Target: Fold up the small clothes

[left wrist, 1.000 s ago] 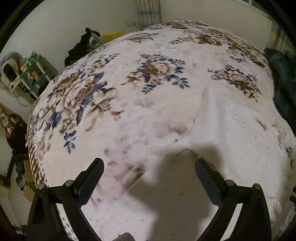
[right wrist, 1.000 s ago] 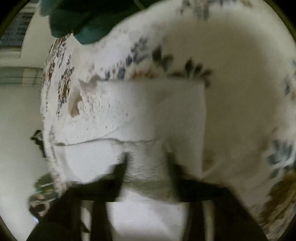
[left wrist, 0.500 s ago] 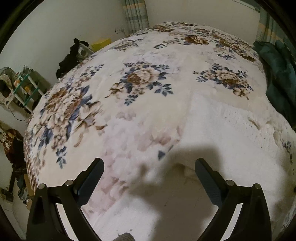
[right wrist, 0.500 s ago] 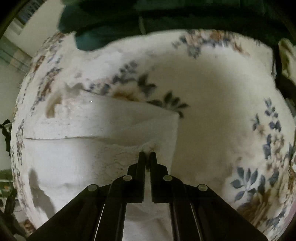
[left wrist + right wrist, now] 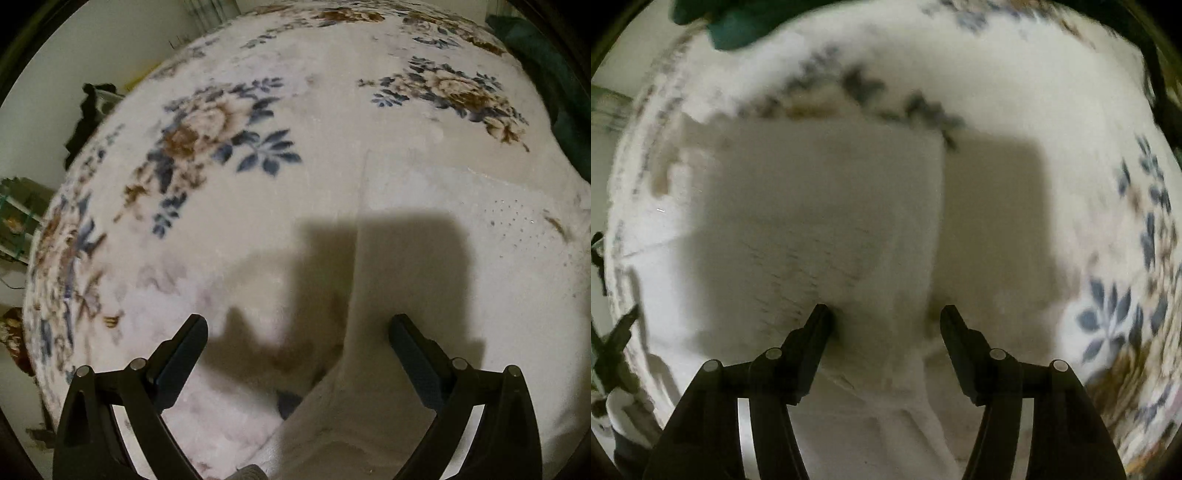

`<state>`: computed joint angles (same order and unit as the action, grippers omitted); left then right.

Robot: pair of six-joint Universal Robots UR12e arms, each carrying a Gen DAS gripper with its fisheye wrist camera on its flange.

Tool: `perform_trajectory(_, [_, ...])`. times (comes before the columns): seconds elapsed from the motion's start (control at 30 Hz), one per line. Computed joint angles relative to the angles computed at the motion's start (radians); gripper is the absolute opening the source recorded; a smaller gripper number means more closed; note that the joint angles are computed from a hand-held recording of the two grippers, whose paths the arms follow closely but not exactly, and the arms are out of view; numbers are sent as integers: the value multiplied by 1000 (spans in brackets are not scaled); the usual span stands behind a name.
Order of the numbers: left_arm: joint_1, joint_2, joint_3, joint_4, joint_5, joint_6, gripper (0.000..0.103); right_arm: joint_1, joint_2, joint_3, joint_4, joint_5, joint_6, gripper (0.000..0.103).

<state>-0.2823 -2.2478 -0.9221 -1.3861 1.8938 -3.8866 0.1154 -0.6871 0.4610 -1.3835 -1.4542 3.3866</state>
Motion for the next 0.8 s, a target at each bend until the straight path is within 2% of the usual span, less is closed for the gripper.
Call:
perform_trajectory(0.13, [-1, 66, -67, 90, -30, 13, 100, -12, -74, 81, -42, 36, 36, 64])
perform_trajectory(0.23, [-25, 120, -111, 146, -31, 53, 100, -32, -151, 145, -29, 80, 54, 64])
perform_trajectory(0.37, [-69, 158, -128, 142, -66, 104, 100, -69, -245, 215, 15, 117, 43, 64])
perform_trajectory(0.53, [-150, 174, -135, 99, -103, 119, 100, -151, -336, 303, 44, 221, 17, 64])
perform_trajectory(0.63, [-205, 154, -123, 40, -129, 63, 100, -191, -307, 295, 33, 299, -14, 64])
perform_trajectory(0.73, [-262, 121, -101, -36, -113, -23, 100, -212, -209, 211, 32, 398, -55, 64])
perform_trajectory(0.8, [-293, 94, -77, -107, -91, -88, 100, -216, -107, 103, 64, 481, -83, 64])
